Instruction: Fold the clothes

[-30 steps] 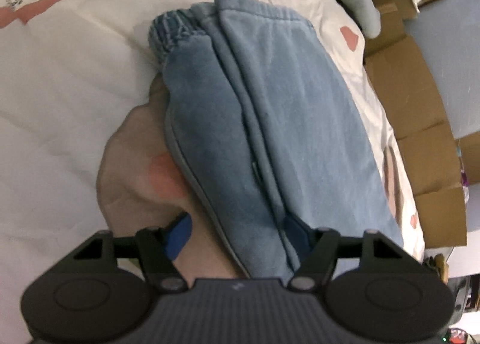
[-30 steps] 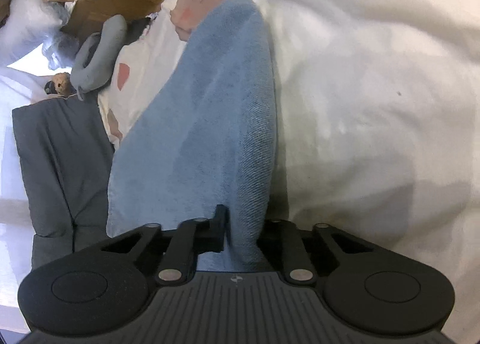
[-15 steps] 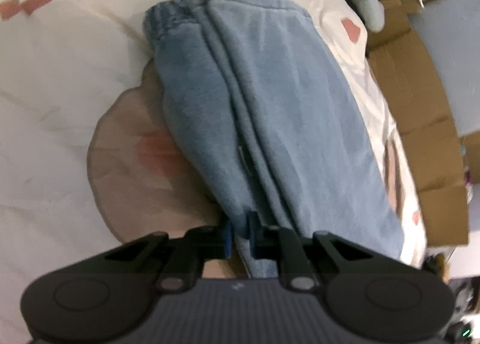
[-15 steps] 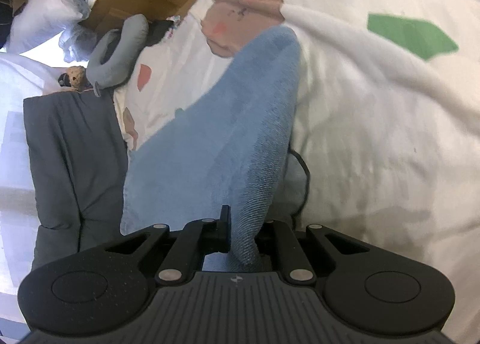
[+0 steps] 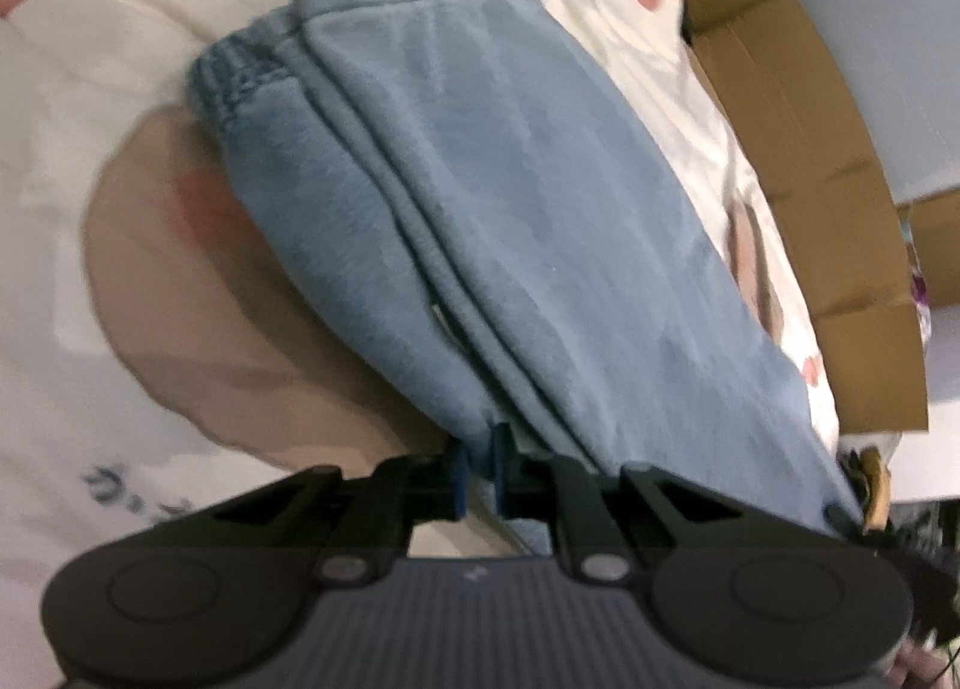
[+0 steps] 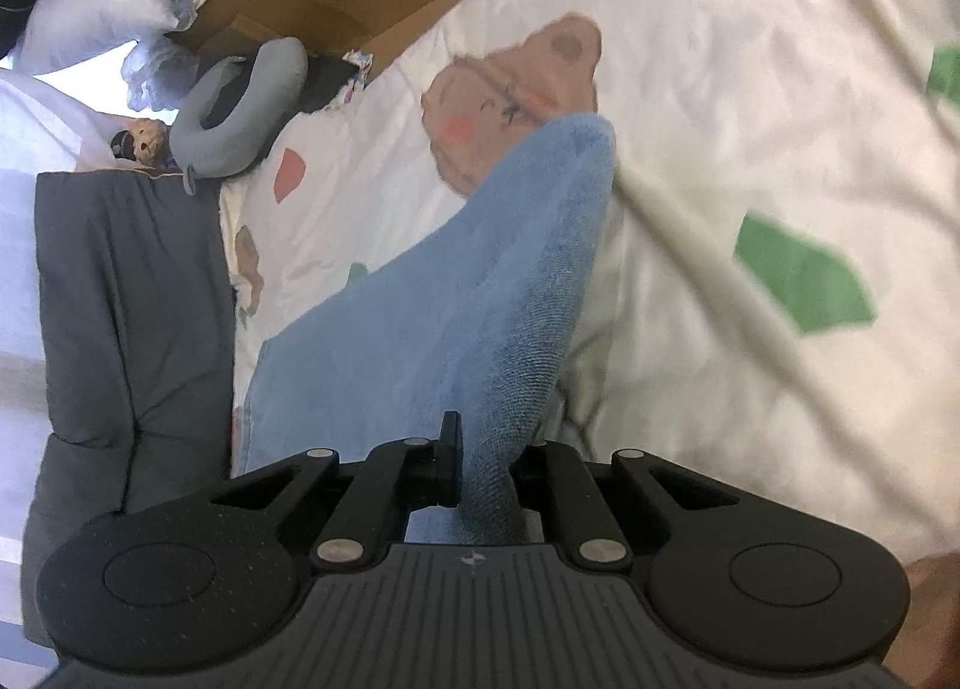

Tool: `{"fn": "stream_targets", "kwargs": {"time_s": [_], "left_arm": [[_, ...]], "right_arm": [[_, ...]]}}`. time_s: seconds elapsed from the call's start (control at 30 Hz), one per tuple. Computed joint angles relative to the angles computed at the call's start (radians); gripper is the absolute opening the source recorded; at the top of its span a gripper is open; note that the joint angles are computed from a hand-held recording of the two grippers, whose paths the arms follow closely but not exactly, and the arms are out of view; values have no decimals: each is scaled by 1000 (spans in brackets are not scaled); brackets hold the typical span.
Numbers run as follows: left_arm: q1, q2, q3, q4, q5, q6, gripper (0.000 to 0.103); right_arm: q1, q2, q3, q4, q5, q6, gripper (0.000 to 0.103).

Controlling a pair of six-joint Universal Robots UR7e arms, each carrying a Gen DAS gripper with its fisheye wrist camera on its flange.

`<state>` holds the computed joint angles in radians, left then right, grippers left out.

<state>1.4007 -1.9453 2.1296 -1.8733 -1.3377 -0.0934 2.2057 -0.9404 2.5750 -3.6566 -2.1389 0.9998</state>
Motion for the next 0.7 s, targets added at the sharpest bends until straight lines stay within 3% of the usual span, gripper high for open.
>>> {"fn": "stream_targets", "kwargs": {"time_s": [0.2,0.33,0.6,0.7], "left_arm": [[-50,-24,38,40,-25,-20,9],[-78,-43,31,106,-9,-5,13],[-189,-35,-52,308,-20,77,9],[-242,-6,-58,292,-38,82,9]], "right_arm": [[-9,-170,6,188,-34,-55,5],[-45,-222,29,219,-22,-98,5],[-107,-103,97,-28,18,-181,5],[-134,-70,113,-79,35,-194,6]]}}
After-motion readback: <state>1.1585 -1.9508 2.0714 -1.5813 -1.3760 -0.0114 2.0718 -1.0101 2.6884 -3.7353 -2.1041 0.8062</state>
